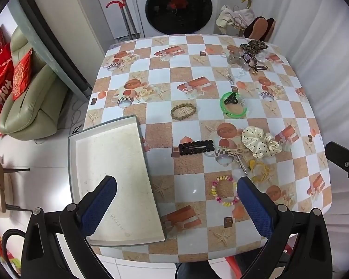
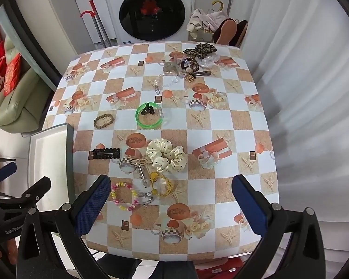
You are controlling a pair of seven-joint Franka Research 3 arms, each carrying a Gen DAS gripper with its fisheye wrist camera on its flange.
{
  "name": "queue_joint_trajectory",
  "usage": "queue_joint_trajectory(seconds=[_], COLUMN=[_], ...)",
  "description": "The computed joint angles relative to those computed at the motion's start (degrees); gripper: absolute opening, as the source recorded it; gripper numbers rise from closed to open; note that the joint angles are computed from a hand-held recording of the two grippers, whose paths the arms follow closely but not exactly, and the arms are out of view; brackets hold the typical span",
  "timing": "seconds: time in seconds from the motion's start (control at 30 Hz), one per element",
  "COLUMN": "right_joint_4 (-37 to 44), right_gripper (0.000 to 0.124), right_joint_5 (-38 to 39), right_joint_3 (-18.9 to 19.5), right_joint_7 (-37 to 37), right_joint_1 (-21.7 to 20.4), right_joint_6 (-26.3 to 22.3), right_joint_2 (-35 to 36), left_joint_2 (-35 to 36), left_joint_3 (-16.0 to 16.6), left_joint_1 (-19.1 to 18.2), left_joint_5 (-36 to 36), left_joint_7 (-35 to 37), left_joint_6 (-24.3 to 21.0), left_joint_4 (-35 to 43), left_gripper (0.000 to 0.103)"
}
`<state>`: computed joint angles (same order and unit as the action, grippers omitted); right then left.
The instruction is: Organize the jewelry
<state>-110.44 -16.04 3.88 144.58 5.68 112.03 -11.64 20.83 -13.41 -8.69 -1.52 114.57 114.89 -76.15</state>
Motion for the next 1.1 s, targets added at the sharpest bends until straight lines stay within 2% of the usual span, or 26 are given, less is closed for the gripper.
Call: queue_joint_trajectory(seconds=[0.13,1.1], right_joint_4=[0.98,0.24], right_gripper=[0.103,0.103], right_joint_5=[-0.37,-0.53], right_joint_3=[0.11,-0.06], right_joint_7=[-0.33,-0.52], right_joint_1=[0.24,0.33], right_joint_6=[-0.65,0.04], right_joint_2=[0.68,0.48], left_joint_2=[-0.62,0.22], left_joint_3=[-0.07,-0.07], left_joint_1=[-0.12,-0.53], left_joint_5=[0.38,0.84], left_joint_7=[0.7,0.68], left_joint_6=[1.26,1.05], left_joint_4=[-1.0,0.43], left_gripper=[0.103,0.103])
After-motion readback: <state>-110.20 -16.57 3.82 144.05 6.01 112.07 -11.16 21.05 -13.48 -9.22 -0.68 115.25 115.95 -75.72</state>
